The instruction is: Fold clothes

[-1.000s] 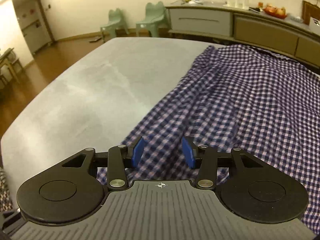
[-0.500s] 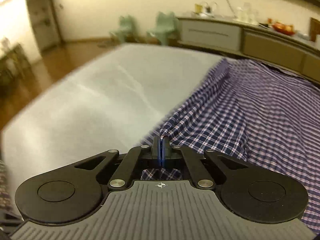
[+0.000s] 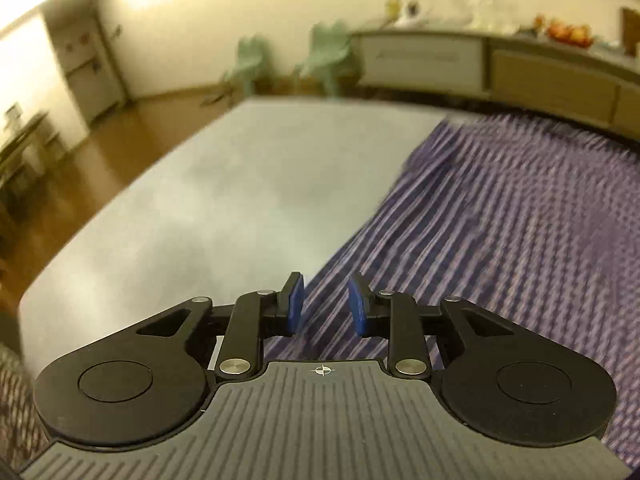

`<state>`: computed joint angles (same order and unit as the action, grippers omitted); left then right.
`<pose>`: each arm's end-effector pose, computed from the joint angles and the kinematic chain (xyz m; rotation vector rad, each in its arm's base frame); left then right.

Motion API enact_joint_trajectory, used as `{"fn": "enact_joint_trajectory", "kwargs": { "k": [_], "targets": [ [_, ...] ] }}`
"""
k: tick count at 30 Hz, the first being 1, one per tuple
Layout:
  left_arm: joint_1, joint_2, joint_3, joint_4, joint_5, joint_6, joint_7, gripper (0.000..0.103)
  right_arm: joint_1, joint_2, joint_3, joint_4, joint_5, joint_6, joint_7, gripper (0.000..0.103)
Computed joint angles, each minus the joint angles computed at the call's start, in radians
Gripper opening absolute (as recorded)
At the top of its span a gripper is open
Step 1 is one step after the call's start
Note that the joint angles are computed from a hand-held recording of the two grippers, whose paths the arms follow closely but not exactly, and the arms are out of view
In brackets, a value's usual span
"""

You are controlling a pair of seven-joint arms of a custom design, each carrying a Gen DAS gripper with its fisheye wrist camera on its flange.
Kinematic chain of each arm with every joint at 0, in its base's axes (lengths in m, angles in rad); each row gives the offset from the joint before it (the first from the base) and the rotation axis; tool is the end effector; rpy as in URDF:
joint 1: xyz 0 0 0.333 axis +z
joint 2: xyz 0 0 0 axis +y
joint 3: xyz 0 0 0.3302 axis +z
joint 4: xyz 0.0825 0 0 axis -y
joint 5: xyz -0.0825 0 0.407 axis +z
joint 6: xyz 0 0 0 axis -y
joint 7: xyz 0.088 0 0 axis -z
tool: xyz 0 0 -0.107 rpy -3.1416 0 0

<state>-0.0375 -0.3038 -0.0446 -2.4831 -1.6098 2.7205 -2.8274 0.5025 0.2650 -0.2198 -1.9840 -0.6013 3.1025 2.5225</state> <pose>0.4712 -0.0024 0.4306 -1.1265 2.0970 -1.1764 0.6207 0.2403 0.4247 -1.6168 1.6903 -0.5683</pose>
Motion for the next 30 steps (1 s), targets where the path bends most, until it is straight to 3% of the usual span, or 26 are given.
{"fn": "enact_joint_trajectory", "kwargs": {
  "k": [1,3,6,8,10,12,14,15,17,19,20,22,24,26,28,30],
  "targets": [
    [-0.002,0.003,0.001,0.006,0.004,-0.014,0.0,0.015,0.039,0.023,-0.05,0.041,-0.037,-0.046,0.027,0.029],
    [0.002,0.03,0.001,0.019,0.125,-0.055,-0.131,0.015,0.044,0.076,-0.066,0.127,-0.095,-0.145,0.054,0.029],
    [0.022,0.064,-0.003,0.025,0.318,-0.112,-0.337,0.015,-0.064,0.196,0.039,0.288,-0.004,-0.265,-0.085,0.025],
    [-0.007,0.047,0.019,0.003,0.298,-0.09,-0.297,0.016,-0.119,0.282,0.096,0.41,0.082,-0.362,-0.202,0.019],
    [-0.017,0.026,0.026,-0.019,0.285,-0.081,-0.274,0.016,-0.123,0.358,0.073,0.519,0.092,-0.384,-0.225,0.019],
    [-0.022,0.004,0.033,-0.04,0.298,-0.08,-0.278,0.017,-0.129,0.426,0.065,0.636,0.125,-0.459,-0.249,0.019],
    [-0.021,0.014,0.043,-0.03,0.326,-0.09,-0.303,0.02,-0.141,0.449,0.066,0.68,0.152,-0.491,-0.278,0.02],
    [-0.019,0.025,0.048,-0.02,0.341,-0.099,-0.32,0.02,-0.146,0.431,0.075,0.663,0.176,-0.501,-0.29,0.024],
    [-0.015,0.031,0.051,-0.014,0.361,-0.111,-0.358,0.021,-0.125,0.348,0.048,0.525,0.244,-0.392,-0.318,0.025],
    [-0.01,0.033,0.055,-0.011,0.38,-0.12,-0.389,0.022,-0.177,0.229,0.13,0.351,0.171,-0.325,-0.246,0.026],
    [-0.005,0.022,0.057,-0.018,0.396,-0.123,-0.395,0.023,-0.183,0.173,0.142,0.263,0.157,-0.276,-0.221,0.027],
    [0.002,0.002,0.064,-0.035,0.432,-0.131,-0.409,0.028,-0.105,0.073,0.061,0.098,0.131,-0.205,-0.206,0.034],
    [0.002,-0.025,0.064,-0.056,0.467,-0.121,-0.417,0.031,-0.071,-0.021,0.027,-0.038,0.024,-0.168,-0.13,0.037],
    [-0.006,-0.066,0.071,-0.084,0.483,-0.095,-0.422,0.033,-0.108,-0.14,0.038,-0.171,-0.235,-0.121,0.118,0.04],
    [-0.028,-0.12,0.09,-0.112,0.452,-0.054,-0.397,0.038,-0.058,-0.292,-0.073,-0.294,-0.562,-0.077,0.469,0.049],
    [-0.066,-0.174,0.116,-0.13,0.39,-0.023,-0.335,0.047,-0.091,-0.442,-0.098,-0.408,-0.865,-0.16,0.81,0.059]
  ]
}}
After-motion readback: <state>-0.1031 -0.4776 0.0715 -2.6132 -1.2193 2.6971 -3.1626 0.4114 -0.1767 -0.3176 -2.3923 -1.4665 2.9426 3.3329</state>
